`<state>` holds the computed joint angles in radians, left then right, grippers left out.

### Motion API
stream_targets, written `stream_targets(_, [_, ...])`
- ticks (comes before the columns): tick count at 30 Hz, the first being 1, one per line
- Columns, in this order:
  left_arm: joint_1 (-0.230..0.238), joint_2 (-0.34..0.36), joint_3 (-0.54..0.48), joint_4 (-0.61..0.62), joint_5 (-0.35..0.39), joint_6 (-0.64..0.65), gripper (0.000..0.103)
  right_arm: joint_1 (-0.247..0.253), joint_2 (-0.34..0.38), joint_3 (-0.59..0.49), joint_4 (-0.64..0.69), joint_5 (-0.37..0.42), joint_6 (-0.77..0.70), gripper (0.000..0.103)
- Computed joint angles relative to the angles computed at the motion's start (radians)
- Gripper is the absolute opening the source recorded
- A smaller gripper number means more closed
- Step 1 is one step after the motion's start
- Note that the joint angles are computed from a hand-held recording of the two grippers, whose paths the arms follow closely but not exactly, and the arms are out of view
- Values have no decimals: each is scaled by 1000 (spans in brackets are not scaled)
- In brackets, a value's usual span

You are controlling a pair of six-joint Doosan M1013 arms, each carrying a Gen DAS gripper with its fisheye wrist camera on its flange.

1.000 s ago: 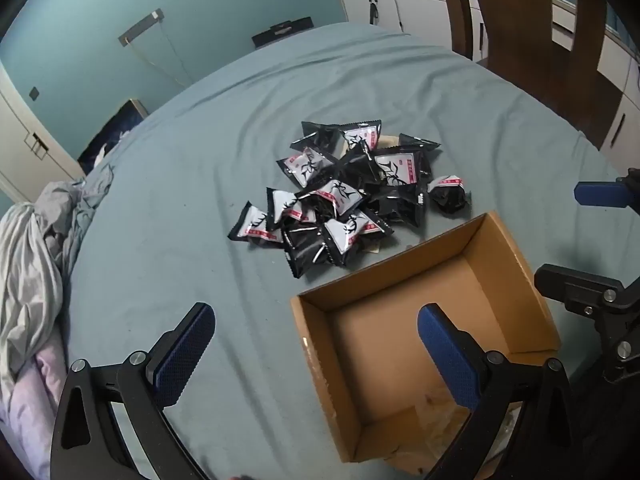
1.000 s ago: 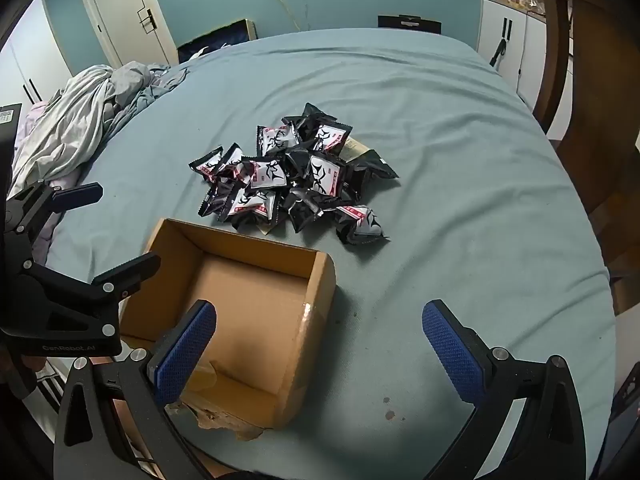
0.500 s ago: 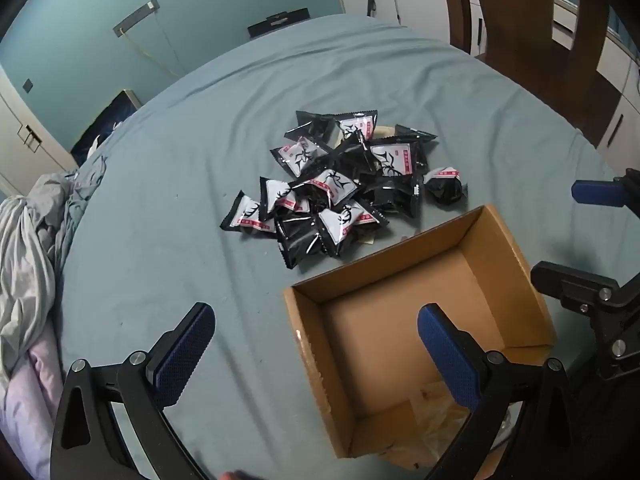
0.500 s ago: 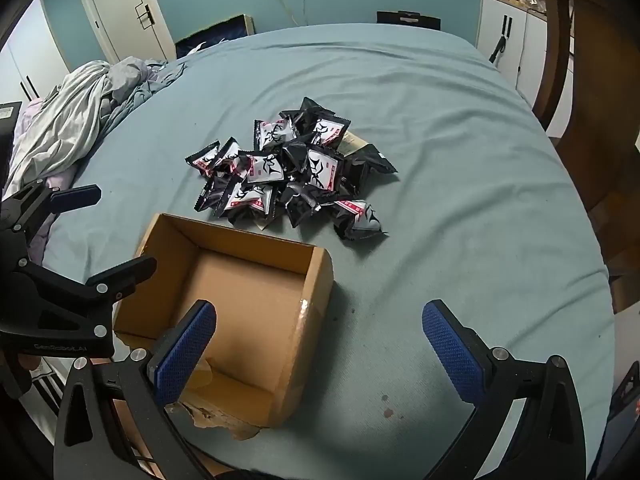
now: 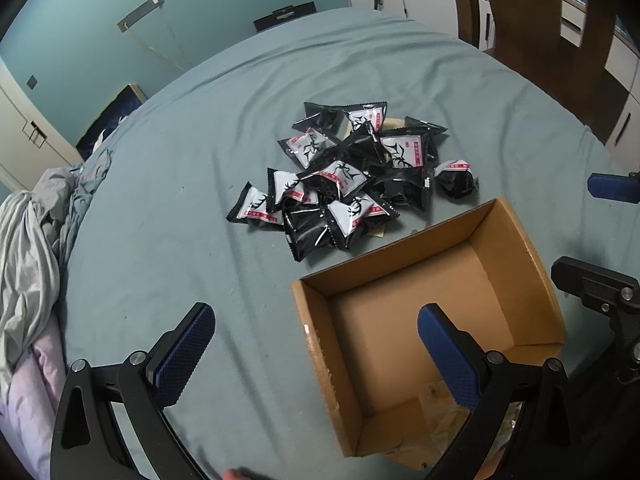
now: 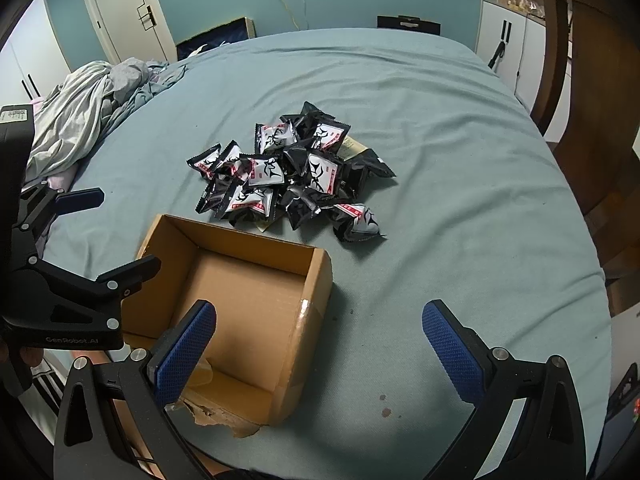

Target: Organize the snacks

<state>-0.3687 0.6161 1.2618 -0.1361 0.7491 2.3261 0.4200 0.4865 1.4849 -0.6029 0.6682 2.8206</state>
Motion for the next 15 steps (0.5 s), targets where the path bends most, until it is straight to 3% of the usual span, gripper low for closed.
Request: stream_targets(15, [4,5,-17,-26,28,10,103,-6,11,-19,41,21,-43,103])
